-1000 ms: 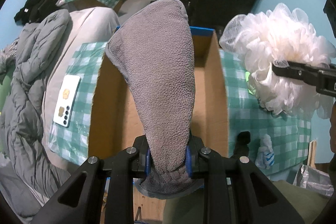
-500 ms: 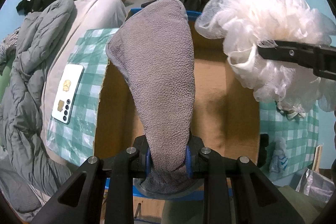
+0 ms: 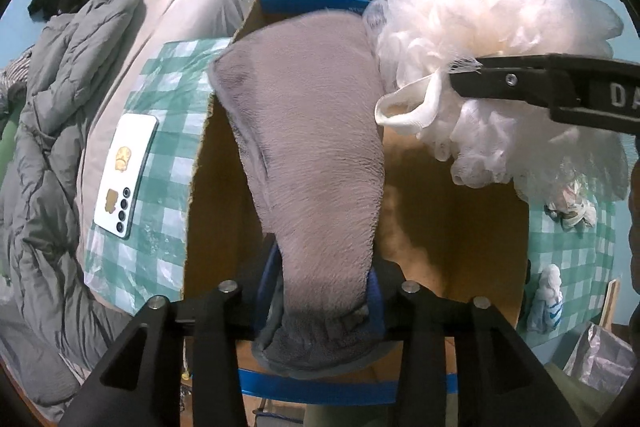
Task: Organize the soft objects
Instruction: 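Lower the towel into the box with the left gripper while the right gripper drops the puff in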
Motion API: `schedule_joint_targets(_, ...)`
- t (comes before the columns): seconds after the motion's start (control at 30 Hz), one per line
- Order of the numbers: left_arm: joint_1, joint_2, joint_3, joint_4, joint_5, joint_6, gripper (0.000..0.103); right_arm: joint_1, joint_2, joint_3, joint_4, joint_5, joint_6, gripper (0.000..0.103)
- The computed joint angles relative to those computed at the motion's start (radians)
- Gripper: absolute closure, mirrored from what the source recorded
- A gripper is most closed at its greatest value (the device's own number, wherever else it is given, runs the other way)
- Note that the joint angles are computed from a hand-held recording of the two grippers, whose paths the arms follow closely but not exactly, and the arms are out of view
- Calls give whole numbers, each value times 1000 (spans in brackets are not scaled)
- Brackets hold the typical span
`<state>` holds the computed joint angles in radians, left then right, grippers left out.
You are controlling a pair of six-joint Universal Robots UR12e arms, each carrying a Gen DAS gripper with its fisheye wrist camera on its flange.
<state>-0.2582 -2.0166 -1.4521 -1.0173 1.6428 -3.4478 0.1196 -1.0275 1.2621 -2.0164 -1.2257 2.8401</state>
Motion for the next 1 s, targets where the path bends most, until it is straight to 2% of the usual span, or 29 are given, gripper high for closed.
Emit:
schedule_joint_targets(0.07, 0, 4, -4, 11, 5, 0, 52, 5, -1, 1, -14, -17, 15, 27)
schedule_joint_targets(0.13, 0, 9, -10, 22, 4, 3, 50, 5, 0, -1, -18, -20, 14, 20)
schedule_joint_targets(0.27, 1, 15, -13, 27, 11, -10, 46, -1, -10, 11, -41, 5, 15, 19)
schedule_joint_targets(0.63, -3, 34, -16, 35, -6, -38, 45, -10, -28, 11, -41, 22, 27, 19)
schedule_joint_targets(1.0, -24, 46, -12, 23, -28, -29, 42, -38, -76, 69, -47, 14, 48, 19)
